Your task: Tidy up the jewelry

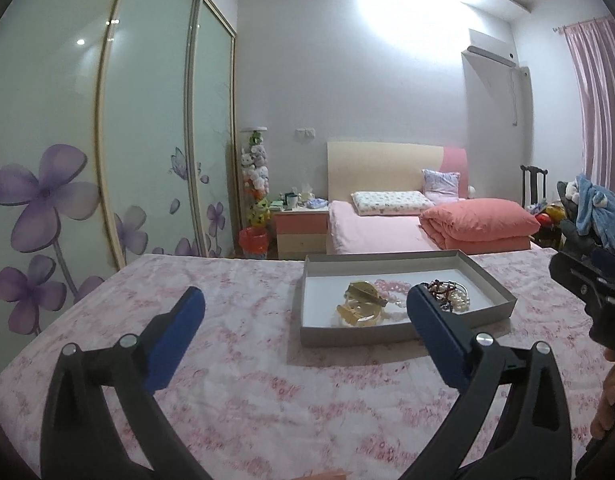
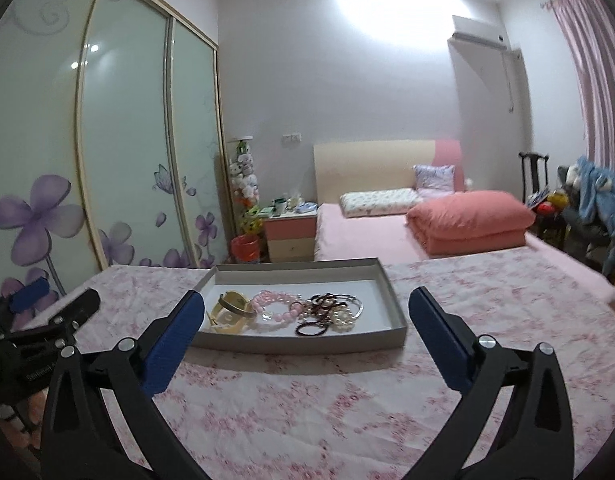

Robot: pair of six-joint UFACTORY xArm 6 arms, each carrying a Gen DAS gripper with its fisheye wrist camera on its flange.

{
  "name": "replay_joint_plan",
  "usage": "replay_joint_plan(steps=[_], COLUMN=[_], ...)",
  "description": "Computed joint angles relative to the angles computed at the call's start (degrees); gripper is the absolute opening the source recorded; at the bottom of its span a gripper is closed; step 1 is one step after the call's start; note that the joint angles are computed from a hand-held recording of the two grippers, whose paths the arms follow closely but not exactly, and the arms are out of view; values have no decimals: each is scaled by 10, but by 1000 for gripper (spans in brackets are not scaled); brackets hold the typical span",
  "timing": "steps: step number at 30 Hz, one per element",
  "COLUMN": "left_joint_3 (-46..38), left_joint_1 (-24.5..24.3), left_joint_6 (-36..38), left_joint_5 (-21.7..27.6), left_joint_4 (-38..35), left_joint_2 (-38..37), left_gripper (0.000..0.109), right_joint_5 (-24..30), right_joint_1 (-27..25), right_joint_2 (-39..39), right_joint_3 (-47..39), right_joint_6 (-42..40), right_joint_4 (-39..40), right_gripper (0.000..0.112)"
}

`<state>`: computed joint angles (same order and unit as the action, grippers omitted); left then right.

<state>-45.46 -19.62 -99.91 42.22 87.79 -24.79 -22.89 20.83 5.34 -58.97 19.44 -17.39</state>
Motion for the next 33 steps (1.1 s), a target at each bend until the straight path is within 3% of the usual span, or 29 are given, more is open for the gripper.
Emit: replay_joint_plan(steps=[5, 33], left_joint_3=[27, 38], left_joint_1=[-27, -22], left_joint_6=[-6, 3], left_joint_5=[26, 0], left_joint_4=[7, -23], left_joint_2=[-24, -22], left_gripper=[99, 99], right_joint_5=[-21, -11], right_joint_1=[17, 4], right_joint_2=[-13, -18], right_joint_3=[37, 59], right_joint_6=[-73, -40], right_joint_4=[72, 41], right_gripper=[101, 101])
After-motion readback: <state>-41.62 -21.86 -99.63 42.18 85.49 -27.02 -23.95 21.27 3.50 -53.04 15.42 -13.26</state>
